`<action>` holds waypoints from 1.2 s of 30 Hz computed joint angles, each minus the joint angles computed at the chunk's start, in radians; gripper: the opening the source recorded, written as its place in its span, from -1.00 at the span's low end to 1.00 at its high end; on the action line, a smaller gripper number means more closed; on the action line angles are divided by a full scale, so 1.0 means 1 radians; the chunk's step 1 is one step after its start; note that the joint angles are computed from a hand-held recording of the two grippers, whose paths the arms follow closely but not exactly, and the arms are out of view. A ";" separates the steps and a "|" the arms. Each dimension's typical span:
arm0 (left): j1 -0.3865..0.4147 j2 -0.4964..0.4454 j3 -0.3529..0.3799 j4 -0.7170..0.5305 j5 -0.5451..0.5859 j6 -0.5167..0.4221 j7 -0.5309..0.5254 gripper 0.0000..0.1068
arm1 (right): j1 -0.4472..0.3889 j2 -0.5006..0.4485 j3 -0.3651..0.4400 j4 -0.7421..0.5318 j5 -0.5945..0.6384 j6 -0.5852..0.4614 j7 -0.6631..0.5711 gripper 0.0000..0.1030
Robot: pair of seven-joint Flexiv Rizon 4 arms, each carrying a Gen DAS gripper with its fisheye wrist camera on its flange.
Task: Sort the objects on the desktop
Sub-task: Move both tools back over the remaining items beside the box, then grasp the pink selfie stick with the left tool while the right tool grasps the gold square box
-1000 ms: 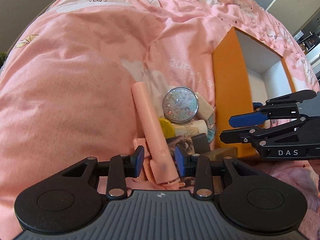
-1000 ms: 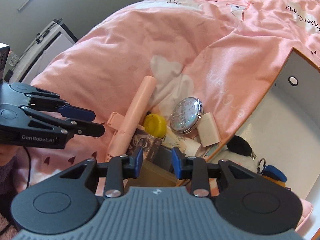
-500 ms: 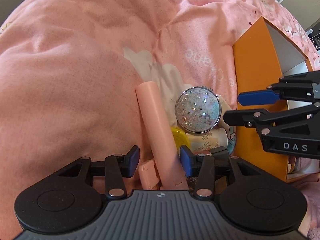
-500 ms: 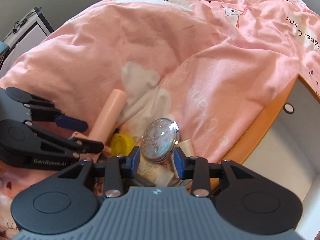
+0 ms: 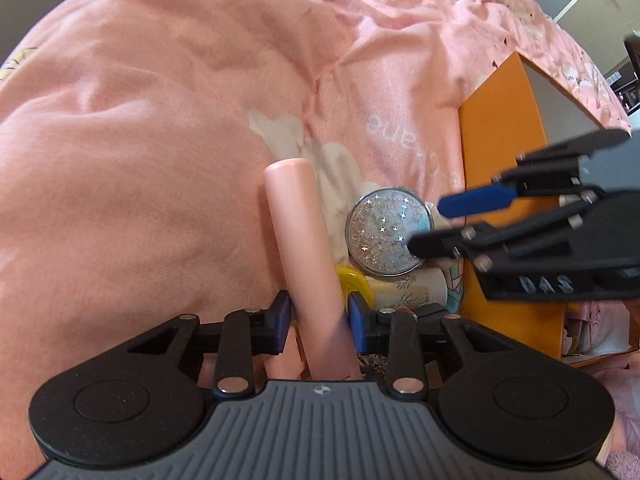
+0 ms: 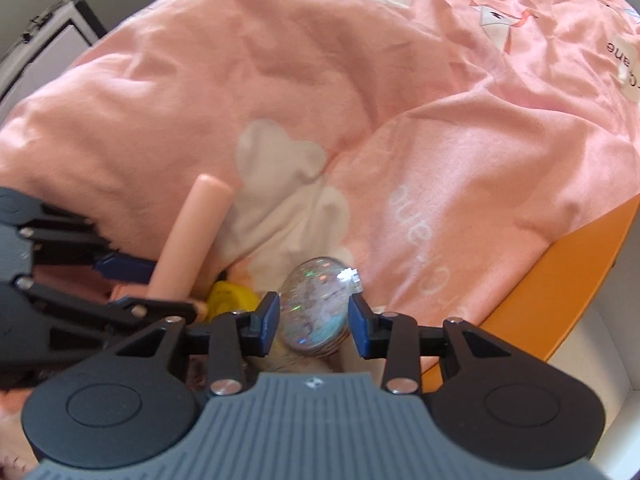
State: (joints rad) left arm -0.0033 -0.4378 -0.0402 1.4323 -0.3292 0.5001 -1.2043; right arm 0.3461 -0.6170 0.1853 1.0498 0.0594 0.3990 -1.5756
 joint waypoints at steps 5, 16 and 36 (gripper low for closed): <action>0.002 0.055 0.001 0.061 -0.023 0.064 0.019 -0.37 | -0.049 0.094 0.057 0.091 0.094 0.013 -0.136 -0.18; 0.003 0.117 0.001 0.126 -0.083 0.123 0.015 -0.42 | -0.019 0.243 0.061 0.308 0.070 0.014 -0.401 0.19; -0.008 0.221 0.013 0.183 -0.096 0.162 0.031 -0.43 | 0.015 0.304 0.055 0.477 -0.006 0.201 -0.568 0.28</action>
State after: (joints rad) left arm -0.0112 -0.2164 -0.0272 1.6151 -0.4251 0.6625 -1.1733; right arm 0.3612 -0.3128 0.2404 1.5264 0.0530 0.5996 -2.1437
